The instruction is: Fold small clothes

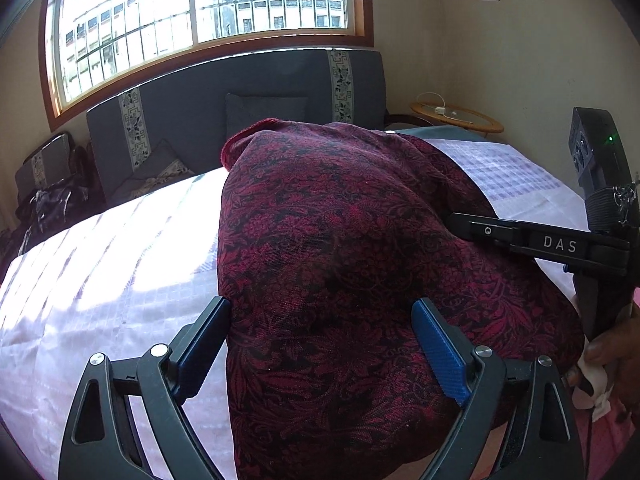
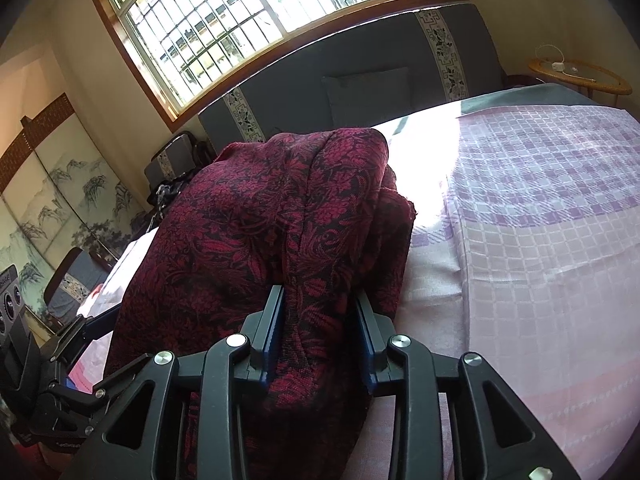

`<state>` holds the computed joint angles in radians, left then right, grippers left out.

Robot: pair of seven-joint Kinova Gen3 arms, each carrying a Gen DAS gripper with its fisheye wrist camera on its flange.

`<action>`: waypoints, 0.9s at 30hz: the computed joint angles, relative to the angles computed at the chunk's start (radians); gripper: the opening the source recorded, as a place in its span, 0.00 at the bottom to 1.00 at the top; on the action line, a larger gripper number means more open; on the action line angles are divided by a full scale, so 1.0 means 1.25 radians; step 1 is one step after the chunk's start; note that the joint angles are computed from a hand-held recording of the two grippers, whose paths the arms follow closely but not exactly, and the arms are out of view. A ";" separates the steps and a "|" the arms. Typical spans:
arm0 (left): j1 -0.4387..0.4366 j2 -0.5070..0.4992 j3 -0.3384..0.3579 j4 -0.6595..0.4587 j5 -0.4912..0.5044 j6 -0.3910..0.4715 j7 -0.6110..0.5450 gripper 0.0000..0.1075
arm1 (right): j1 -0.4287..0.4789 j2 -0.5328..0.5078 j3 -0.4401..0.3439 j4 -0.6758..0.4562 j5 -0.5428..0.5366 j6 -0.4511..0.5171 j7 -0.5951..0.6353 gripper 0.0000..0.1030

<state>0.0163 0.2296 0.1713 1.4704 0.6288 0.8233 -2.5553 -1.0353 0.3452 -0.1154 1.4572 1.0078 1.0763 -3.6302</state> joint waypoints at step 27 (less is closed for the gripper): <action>-0.078 0.064 0.009 -0.023 0.114 0.117 0.048 0.88 | -0.049 -0.027 -0.070 -0.031 -0.099 0.005 -0.050 0.23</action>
